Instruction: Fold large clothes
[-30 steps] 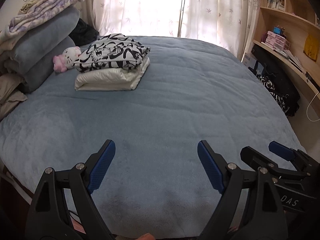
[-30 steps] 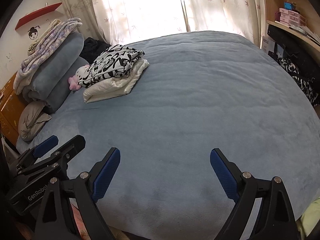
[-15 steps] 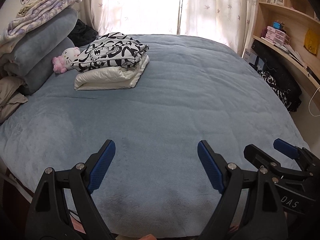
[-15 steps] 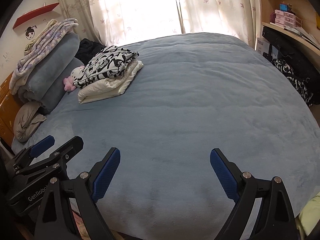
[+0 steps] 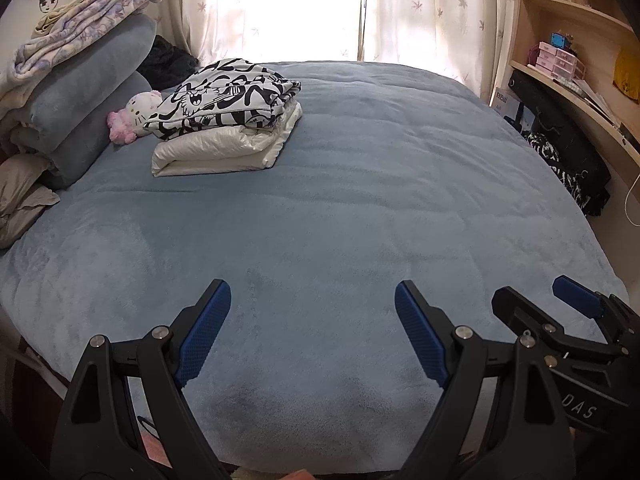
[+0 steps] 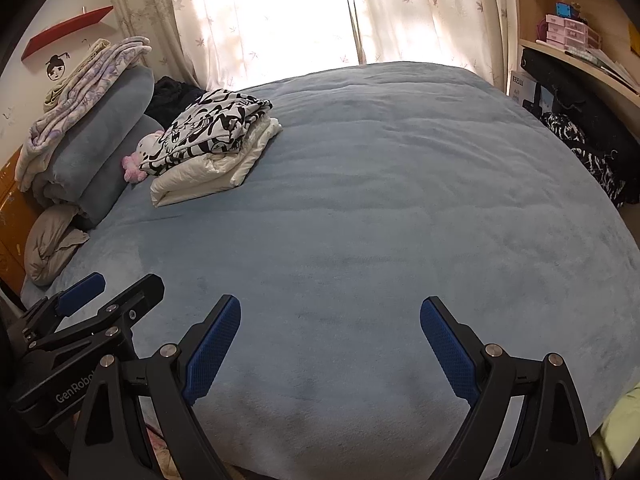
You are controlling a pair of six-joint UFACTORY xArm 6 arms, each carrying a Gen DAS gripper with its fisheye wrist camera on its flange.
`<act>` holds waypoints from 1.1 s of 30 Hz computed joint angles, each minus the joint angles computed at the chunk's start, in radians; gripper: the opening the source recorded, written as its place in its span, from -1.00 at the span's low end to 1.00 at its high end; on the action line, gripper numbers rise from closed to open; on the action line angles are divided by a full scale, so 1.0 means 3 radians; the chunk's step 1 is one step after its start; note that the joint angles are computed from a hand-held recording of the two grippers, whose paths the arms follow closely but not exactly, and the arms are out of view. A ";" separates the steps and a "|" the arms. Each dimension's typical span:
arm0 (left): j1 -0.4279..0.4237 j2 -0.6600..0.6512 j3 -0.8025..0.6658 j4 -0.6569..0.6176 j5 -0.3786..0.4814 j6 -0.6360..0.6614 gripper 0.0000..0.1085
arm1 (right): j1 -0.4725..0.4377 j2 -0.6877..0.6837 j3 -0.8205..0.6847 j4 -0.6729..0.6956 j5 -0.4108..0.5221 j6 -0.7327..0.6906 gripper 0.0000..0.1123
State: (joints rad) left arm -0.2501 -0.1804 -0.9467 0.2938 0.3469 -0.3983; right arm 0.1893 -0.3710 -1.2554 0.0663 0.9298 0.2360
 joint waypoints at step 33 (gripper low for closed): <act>-0.0032 -0.0001 0.0020 0.0208 0.0141 -0.0189 0.52 | 0.0110 -0.0024 0.0175 -0.0120 -0.0122 0.0204 0.65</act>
State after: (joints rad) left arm -0.2597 -0.1808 -0.9408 0.3562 0.3891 -0.4550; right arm 0.2223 -0.3783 -1.2030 0.0305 0.8931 0.2972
